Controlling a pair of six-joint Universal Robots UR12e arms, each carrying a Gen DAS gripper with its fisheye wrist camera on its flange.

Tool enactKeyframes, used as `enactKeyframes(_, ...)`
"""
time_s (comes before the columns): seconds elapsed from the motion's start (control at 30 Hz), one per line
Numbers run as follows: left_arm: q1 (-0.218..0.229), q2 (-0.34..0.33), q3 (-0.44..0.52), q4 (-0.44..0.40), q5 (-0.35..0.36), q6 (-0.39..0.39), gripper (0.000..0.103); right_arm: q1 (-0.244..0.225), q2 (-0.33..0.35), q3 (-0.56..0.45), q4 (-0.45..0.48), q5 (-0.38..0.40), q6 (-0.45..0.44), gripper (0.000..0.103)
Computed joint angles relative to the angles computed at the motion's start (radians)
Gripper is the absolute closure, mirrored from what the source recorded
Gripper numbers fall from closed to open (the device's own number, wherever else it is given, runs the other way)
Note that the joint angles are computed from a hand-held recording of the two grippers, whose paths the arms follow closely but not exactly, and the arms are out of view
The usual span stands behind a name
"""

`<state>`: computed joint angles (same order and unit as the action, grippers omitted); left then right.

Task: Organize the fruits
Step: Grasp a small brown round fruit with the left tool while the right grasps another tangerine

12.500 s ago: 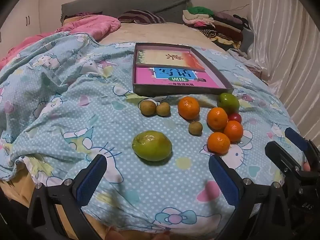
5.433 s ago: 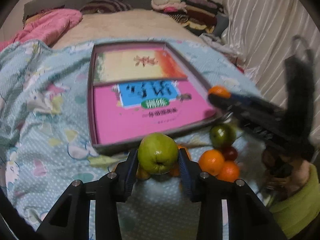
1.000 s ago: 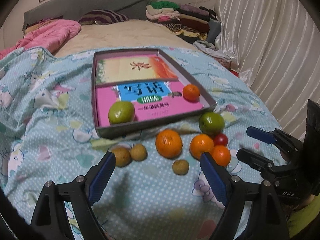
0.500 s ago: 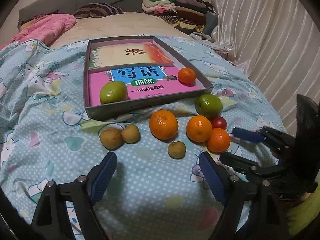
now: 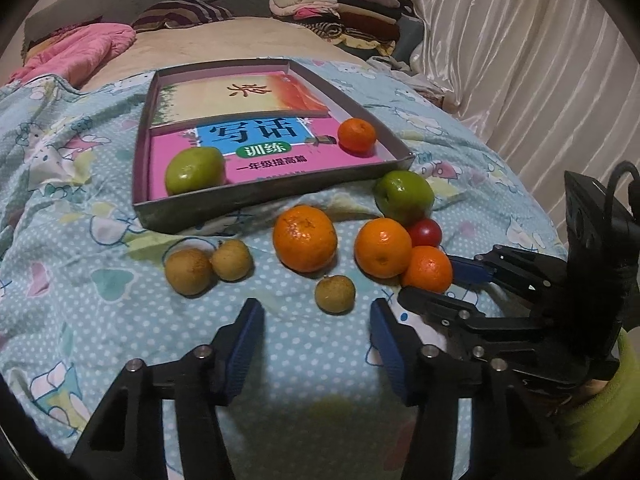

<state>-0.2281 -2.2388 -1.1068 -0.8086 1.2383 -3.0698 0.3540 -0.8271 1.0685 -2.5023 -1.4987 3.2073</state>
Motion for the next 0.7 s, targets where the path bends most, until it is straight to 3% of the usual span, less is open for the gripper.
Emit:
enactKeyframes(0.1,0.001,-0.009,0.01,-0.009,-0.033,0.001,0.058,-0.004,-0.002,0.006,-0.01,0.015,0.01,0.065)
enactKeyframes(0.47,-0.011,-0.044,0.055,-0.03,-0.008,0.032,0.078,-0.009,-0.019,0.031,-0.028,0.031,0.033,0.066)
enactKeyframes(0.7,-0.009,-0.041,0.051,-0.034,-0.013,0.045,0.079,-0.015,-0.037,0.052,-0.065,0.051,0.059,0.066)
